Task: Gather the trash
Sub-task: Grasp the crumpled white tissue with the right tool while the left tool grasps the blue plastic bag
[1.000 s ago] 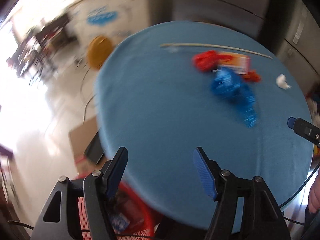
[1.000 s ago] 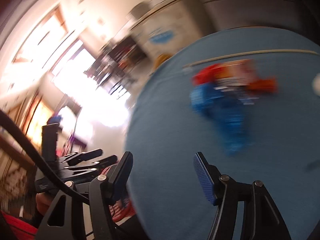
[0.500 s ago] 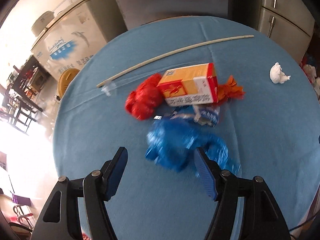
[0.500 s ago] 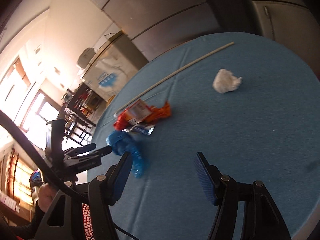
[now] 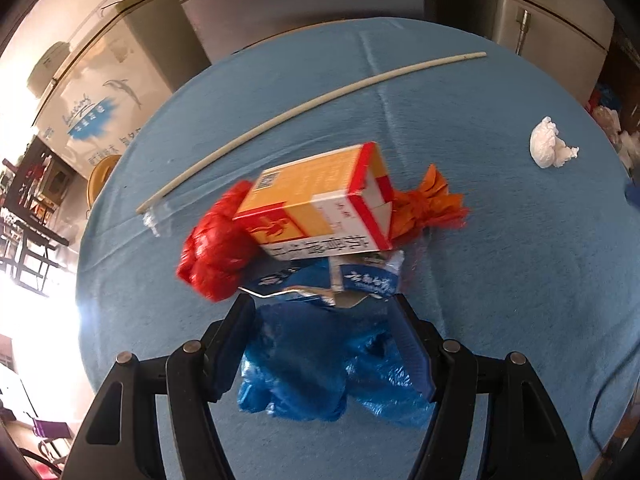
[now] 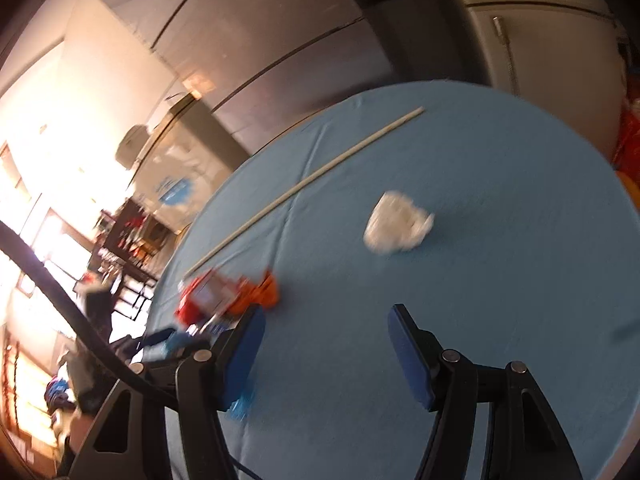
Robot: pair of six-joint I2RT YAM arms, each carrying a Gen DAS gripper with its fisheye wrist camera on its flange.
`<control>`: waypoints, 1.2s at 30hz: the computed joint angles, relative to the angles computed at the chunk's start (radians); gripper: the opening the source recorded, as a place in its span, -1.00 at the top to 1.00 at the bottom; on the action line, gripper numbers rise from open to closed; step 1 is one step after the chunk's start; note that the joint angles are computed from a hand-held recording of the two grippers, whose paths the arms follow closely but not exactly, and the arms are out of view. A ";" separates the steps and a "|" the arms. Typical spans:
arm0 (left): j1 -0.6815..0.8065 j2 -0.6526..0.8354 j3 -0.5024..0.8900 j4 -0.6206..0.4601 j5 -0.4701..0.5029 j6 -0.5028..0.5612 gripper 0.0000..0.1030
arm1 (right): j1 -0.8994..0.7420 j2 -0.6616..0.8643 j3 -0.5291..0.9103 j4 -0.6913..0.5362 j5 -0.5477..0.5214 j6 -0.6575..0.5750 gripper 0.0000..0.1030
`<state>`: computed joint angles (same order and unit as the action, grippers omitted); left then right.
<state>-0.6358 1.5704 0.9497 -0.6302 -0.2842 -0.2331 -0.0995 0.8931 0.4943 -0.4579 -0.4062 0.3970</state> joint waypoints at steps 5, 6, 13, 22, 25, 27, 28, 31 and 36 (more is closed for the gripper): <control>-0.051 0.065 0.042 0.005 0.019 0.000 -0.40 | -0.052 0.219 0.075 0.129 0.072 -0.028 -0.31; -0.068 0.072 0.046 0.007 0.009 -0.001 -0.41 | -0.057 0.261 0.091 0.146 0.080 -0.033 -0.31; -0.129 0.132 0.079 0.015 0.078 -0.017 -0.42 | -0.028 0.509 0.191 0.228 0.159 -0.080 -0.31; -0.191 0.121 0.071 0.035 0.100 -0.034 -0.42 | 0.057 0.611 0.250 0.205 0.256 -0.148 -0.14; -0.209 0.132 0.078 0.037 0.096 -0.042 -0.42 | 0.060 0.633 0.253 0.211 0.245 -0.151 -0.11; -0.215 0.135 0.080 0.037 0.097 -0.047 -0.42 | 0.060 0.633 0.248 0.218 0.239 -0.155 -0.07; -0.200 0.130 0.072 0.043 0.102 -0.032 -0.42 | 0.061 0.634 0.245 0.222 0.240 -0.158 -0.06; -0.205 0.128 0.069 0.044 0.099 -0.034 -0.42 | 0.076 0.650 0.252 0.226 0.239 -0.164 0.06; -0.212 0.126 0.061 0.053 0.096 -0.035 -0.41 | 0.115 0.682 0.269 0.234 0.292 -0.174 0.20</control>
